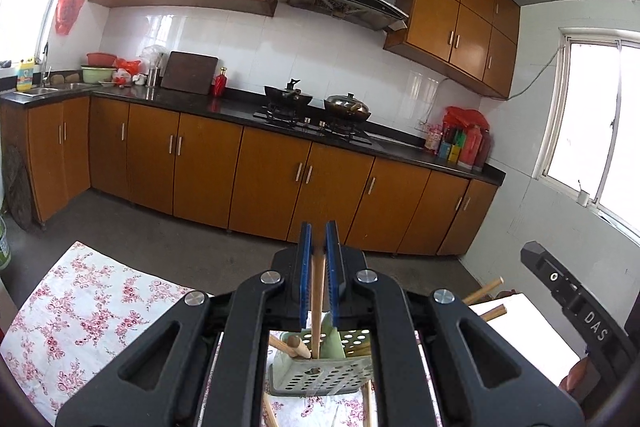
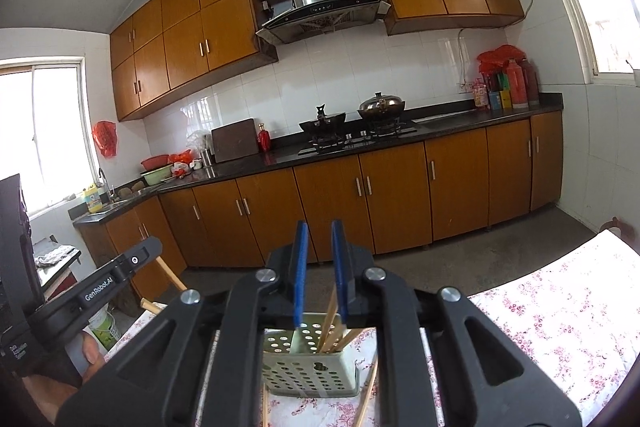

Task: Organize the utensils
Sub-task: 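Lower both held chopsticks into the green holder and open both tools, then lower the left tool onto a loose chopstick and close it while the right tool grasps another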

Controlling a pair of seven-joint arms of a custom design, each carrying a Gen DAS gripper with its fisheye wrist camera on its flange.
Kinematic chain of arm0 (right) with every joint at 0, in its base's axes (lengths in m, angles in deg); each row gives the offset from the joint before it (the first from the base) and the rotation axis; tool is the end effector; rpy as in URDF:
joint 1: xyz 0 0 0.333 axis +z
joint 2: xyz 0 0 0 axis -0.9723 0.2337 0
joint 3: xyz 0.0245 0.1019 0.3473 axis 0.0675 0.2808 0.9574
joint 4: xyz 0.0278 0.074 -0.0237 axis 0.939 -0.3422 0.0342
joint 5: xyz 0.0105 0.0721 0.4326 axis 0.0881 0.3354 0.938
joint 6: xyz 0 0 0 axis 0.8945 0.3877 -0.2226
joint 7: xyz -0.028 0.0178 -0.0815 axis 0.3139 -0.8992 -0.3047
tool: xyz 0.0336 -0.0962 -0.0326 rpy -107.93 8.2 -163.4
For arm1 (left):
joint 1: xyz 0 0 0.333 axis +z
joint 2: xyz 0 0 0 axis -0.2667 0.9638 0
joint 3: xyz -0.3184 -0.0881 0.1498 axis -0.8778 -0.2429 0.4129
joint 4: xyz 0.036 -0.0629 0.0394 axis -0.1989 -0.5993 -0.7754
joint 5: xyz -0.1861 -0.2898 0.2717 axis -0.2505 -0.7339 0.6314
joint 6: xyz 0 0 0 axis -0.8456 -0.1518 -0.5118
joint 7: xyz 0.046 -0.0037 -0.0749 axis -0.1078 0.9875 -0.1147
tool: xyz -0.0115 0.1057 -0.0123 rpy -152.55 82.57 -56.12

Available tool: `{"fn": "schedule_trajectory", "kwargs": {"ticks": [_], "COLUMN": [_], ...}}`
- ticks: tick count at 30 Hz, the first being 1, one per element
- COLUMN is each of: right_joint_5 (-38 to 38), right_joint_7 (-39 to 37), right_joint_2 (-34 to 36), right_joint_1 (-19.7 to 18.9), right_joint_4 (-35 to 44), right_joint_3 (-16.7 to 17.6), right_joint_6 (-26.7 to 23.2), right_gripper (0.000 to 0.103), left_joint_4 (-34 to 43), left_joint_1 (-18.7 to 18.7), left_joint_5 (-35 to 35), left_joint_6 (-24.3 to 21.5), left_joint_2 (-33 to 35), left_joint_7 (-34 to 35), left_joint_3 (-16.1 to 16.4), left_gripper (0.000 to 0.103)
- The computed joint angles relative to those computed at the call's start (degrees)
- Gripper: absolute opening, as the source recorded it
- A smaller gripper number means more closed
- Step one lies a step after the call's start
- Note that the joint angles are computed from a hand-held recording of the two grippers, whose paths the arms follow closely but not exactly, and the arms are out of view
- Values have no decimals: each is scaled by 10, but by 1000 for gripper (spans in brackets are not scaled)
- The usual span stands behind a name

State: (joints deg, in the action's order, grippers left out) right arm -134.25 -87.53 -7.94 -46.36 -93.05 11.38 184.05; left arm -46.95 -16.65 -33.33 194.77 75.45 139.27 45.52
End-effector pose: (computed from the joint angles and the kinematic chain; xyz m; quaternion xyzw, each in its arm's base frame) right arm 0.5986 0.3734 0.6070 -0.3741 0.6750 -0.4681 0.4303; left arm 0.6999 -0.1260 0.6100 -0.4271 0.6757 -0.5732 0.1799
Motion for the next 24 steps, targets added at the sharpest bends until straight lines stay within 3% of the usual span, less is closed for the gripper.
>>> {"fn": "schedule_trajectory", "kwargs": {"ticks": [8,15,19,24], "right_joint_5": [-1,73,143,239], "right_joint_7": [24,44,28,-36], "right_joint_2": [-50,-92,-85,-27], "right_joint_1": [9,0,-14,-33], "right_joint_4": [-64,-149,-179,-176], "right_joint_3": [24,53,52,34], "right_joint_6": [-65,-89,-41,92], "right_gripper": [22,22,22,22], "left_joint_4": [-22,-85,-117,-132], "left_joint_1": [5,9,10,11], "left_joint_5": [1,9,53,167], "left_joint_6": [-10,-20,-9,10], "left_joint_2": [-28,-70,-72,-42], "left_joint_7": [-9,15,1,-65], "left_joint_3": [11,38,51,51], "left_gripper": [8,9,9,9]}}
